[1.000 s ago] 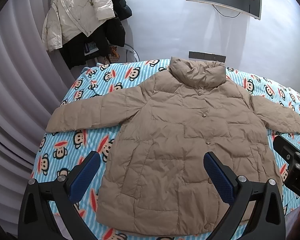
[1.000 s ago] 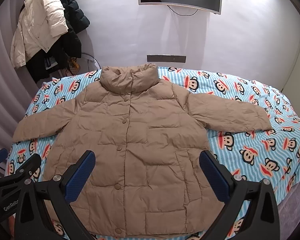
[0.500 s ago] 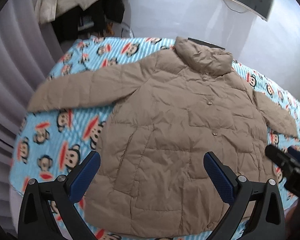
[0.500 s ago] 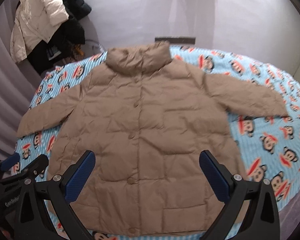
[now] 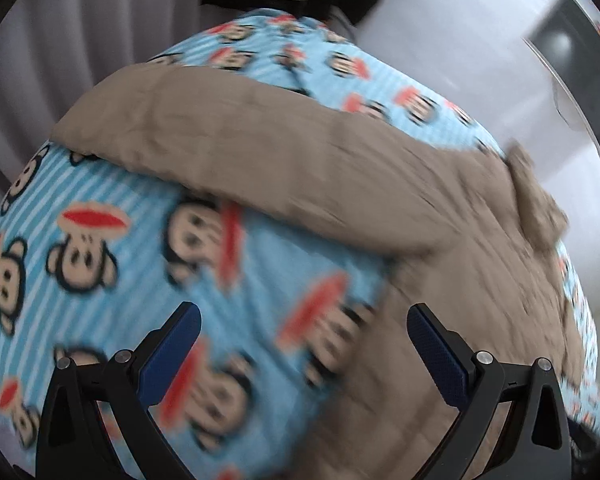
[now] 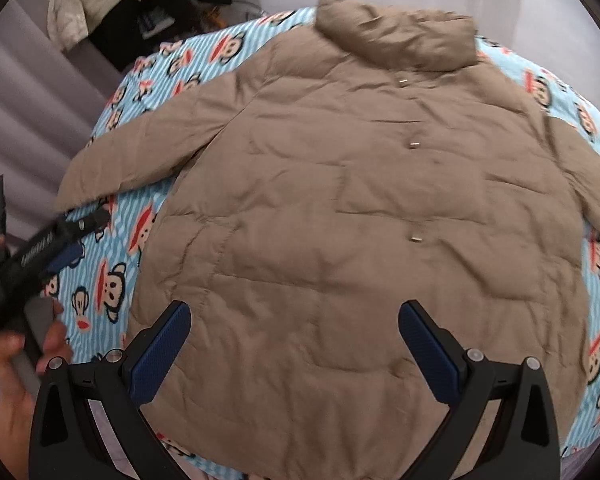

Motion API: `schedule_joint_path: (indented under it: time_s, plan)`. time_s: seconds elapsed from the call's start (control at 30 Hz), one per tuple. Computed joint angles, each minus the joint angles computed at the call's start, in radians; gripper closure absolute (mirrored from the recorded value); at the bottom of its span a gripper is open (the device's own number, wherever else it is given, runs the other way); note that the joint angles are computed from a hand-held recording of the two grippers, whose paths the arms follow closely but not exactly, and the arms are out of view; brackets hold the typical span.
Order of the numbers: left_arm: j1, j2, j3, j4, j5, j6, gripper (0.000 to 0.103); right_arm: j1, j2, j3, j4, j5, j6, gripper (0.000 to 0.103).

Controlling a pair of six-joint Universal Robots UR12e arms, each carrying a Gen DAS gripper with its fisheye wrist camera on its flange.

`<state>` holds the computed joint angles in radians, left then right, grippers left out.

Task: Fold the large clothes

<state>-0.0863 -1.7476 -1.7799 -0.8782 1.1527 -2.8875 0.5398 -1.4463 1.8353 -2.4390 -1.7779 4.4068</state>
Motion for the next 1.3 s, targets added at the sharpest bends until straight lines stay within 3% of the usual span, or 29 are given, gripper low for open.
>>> schedule_joint_path:
  time_s: [0.27, 0.5, 0.57, 0.6, 0.63, 0.67, 0.7, 0.73, 0.9, 0.93, 0.97, 1.0, 1.03, 1.3]
  plan:
    - [0.038, -0.186, 0.142, 0.049, -0.052, -0.143, 0.000, -0.026, 0.082, -0.094, 0.026, 0.019, -0.046, 0.000]
    - [0.033, -0.263, 0.213, 0.145, -0.071, -0.221, 0.000, -0.054, 0.161, -0.199, 0.039, 0.029, -0.099, 0.000]
    - [0.027, -0.278, 0.230, 0.170, -0.045, -0.251, 0.010, -0.062, 0.181, -0.226, 0.026, 0.025, -0.110, 0.000]
    - [0.027, -0.281, 0.236, 0.176, -0.027, -0.254, 0.027, -0.067, 0.189, -0.236, 0.012, 0.023, -0.110, 0.000]
    - [0.025, -0.285, 0.243, 0.176, -0.012, -0.252, 0.051, -0.071, 0.197, -0.245, -0.001, 0.022, -0.108, 0.000]
    - [0.028, -0.291, 0.252, 0.171, -0.022, -0.246, 0.067, -0.077, 0.204, -0.252, -0.017, 0.023, -0.105, 0.000]
    - [0.033, -0.295, 0.256, 0.162, -0.047, -0.240, 0.089, -0.082, 0.211, -0.260, -0.031, 0.025, -0.105, 0.000]
    - [0.042, -0.304, 0.271, 0.135, -0.091, -0.243, 0.092, -0.085, 0.218, -0.269, -0.036, 0.024, -0.106, 0.000]
    - [0.058, -0.283, 0.263, 0.165, -0.129, -0.209, 0.095, -0.100, 0.249, -0.311, -0.043, 0.005, -0.108, 0.003]
    - [0.059, -0.275, 0.259, 0.173, -0.133, -0.196, 0.095, -0.103, 0.254, -0.313, -0.056, 0.007, -0.111, 0.016]
    - [0.058, -0.270, 0.258, 0.181, -0.134, -0.187, 0.095, -0.107, 0.259, -0.314, -0.065, 0.015, -0.115, 0.042]
    - [0.056, -0.263, 0.258, 0.193, -0.134, -0.176, 0.095, -0.116, 0.264, -0.310, -0.087, 0.039, -0.119, 0.059]
    - [0.055, -0.253, 0.253, 0.207, -0.133, -0.166, 0.095, -0.126, 0.269, -0.300, -0.122, 0.071, -0.114, 0.083]
    - [0.029, -0.163, 0.208, 0.287, -0.175, -0.054, 0.095, -0.162, 0.313, -0.222, -0.331, 0.199, -0.042, 0.088]
